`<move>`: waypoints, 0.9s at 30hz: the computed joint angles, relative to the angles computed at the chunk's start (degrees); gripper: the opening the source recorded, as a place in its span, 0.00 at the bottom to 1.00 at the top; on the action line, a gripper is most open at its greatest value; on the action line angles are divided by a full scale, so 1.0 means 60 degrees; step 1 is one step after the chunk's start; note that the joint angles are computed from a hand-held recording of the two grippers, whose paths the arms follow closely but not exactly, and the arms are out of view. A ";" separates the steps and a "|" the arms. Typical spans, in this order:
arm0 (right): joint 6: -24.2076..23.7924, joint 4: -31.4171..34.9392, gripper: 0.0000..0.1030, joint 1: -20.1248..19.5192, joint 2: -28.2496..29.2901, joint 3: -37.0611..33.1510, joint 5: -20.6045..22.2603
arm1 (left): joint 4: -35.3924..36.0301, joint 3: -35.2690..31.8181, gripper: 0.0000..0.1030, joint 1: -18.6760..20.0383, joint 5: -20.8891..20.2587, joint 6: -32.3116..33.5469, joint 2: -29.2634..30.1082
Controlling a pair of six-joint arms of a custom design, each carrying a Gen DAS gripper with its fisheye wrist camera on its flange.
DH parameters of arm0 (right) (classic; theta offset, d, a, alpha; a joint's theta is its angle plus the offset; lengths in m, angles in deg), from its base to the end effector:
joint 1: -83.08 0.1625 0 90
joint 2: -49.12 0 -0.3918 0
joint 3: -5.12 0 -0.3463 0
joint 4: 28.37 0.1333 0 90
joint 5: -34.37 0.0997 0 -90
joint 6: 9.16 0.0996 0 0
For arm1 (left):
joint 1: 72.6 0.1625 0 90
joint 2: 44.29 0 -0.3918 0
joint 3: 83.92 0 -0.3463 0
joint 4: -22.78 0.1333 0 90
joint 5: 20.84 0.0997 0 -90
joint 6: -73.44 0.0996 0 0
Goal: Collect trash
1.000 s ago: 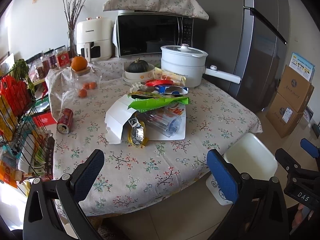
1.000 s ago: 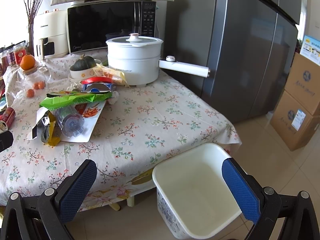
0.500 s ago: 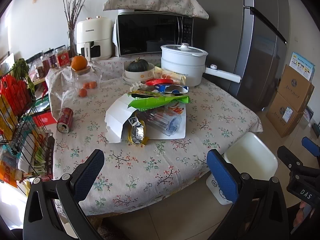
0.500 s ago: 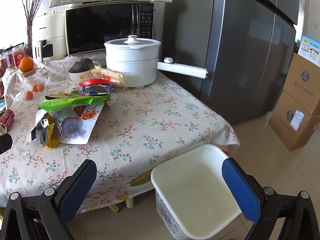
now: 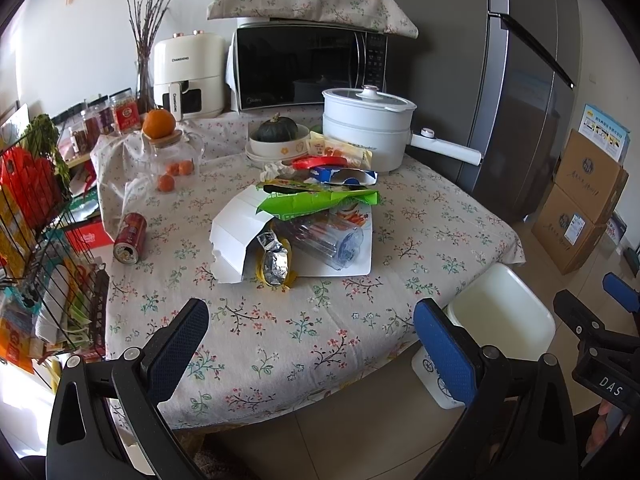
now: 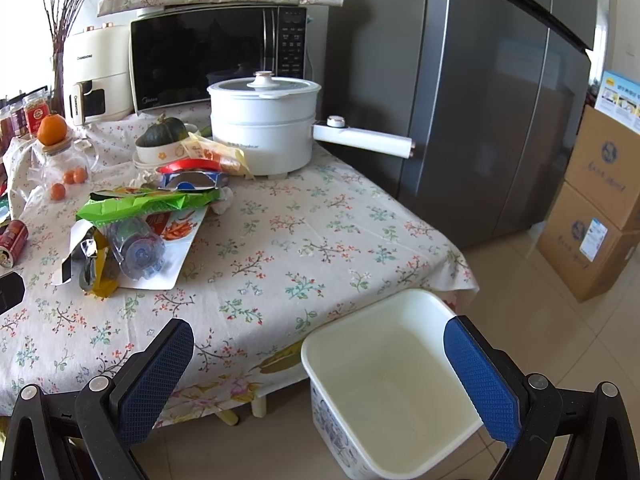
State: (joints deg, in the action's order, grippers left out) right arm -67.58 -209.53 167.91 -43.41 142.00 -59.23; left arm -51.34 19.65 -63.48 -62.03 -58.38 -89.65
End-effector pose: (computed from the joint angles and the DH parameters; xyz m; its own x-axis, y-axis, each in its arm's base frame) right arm 0.0931 -0.3810 0.3165 -0.5709 -0.5097 0.6436 -0.8110 0.4724 -0.3452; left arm -0.3836 -0.2725 0.0331 -0.6086 -0.5424 -0.5791 0.2743 0.5411 -0.7950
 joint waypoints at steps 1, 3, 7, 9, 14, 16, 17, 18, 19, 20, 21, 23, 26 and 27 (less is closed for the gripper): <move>-0.0004 0.0008 1.00 0.0004 0.0002 -0.0010 -0.0004 | -0.0006 -0.0016 1.00 0.0003 0.0003 0.0002 0.0008; -0.0006 -0.0004 1.00 0.0003 0.0002 0.0000 -0.0013 | -0.0035 0.0069 1.00 -0.0025 -0.0015 -0.0014 -0.0017; -0.0013 -0.0014 1.00 -0.0001 -0.0001 0.0000 -0.0020 | -0.0053 0.0002 1.00 -0.0017 -0.0018 -0.0025 0.0036; -0.0010 -0.0011 1.00 -0.0007 0.0002 -0.0008 -0.0016 | -0.0068 -0.0043 1.00 -0.0011 -0.0012 -0.0019 0.0075; -0.0016 -0.0022 1.00 -0.0003 0.0008 0.0002 -0.0016 | -0.0215 0.0292 1.00 -0.0128 -0.0108 -0.0082 -0.0094; -0.0023 -0.0009 1.00 -0.0004 0.0003 -0.0003 -0.0016 | -0.0239 0.0300 1.00 -0.0147 -0.0130 -0.0096 -0.0080; -0.0023 -0.0009 1.00 -0.0004 0.0003 -0.0003 -0.0016 | -0.0254 0.0305 1.00 -0.0157 -0.0140 -0.0102 -0.0072; -0.0028 -0.0025 1.00 -0.0015 0.0005 0.0003 -0.0002 | -0.0271 0.0310 1.00 -0.0168 -0.0151 -0.0105 -0.0062; -0.0036 -0.0021 1.00 -0.0025 0.0007 -0.0003 0.0006 | -0.0254 0.0305 1.00 -0.0154 -0.0136 -0.0088 -0.0073; -0.0036 -0.0021 1.00 -0.0025 0.0007 -0.0003 0.0006 | -0.0227 0.0301 1.00 -0.0133 -0.0111 -0.0070 -0.0098; -0.0026 -0.0033 1.00 -0.0016 0.0011 0.0004 -0.0008 | -0.0227 0.0301 1.00 -0.0133 -0.0111 -0.0070 -0.0098; -0.0023 -0.0027 1.00 -0.0015 0.0010 -0.0002 -0.0009 | -0.0231 0.0303 1.00 -0.0133 -0.0110 -0.0073 -0.0099; -0.0032 -0.0042 1.00 -0.0012 0.0013 0.0005 -0.0011 | -0.0230 0.0303 1.00 -0.0132 -0.0102 -0.0069 -0.0098; -0.0035 -0.0036 1.00 -0.0009 0.0016 0.0000 -0.0016 | -0.0223 0.0298 1.00 -0.0130 -0.0102 -0.0067 -0.0097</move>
State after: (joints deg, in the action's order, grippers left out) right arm -67.79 -209.75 167.85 -43.31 142.00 -59.33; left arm -52.68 21.44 -64.26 -62.64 -58.78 -90.23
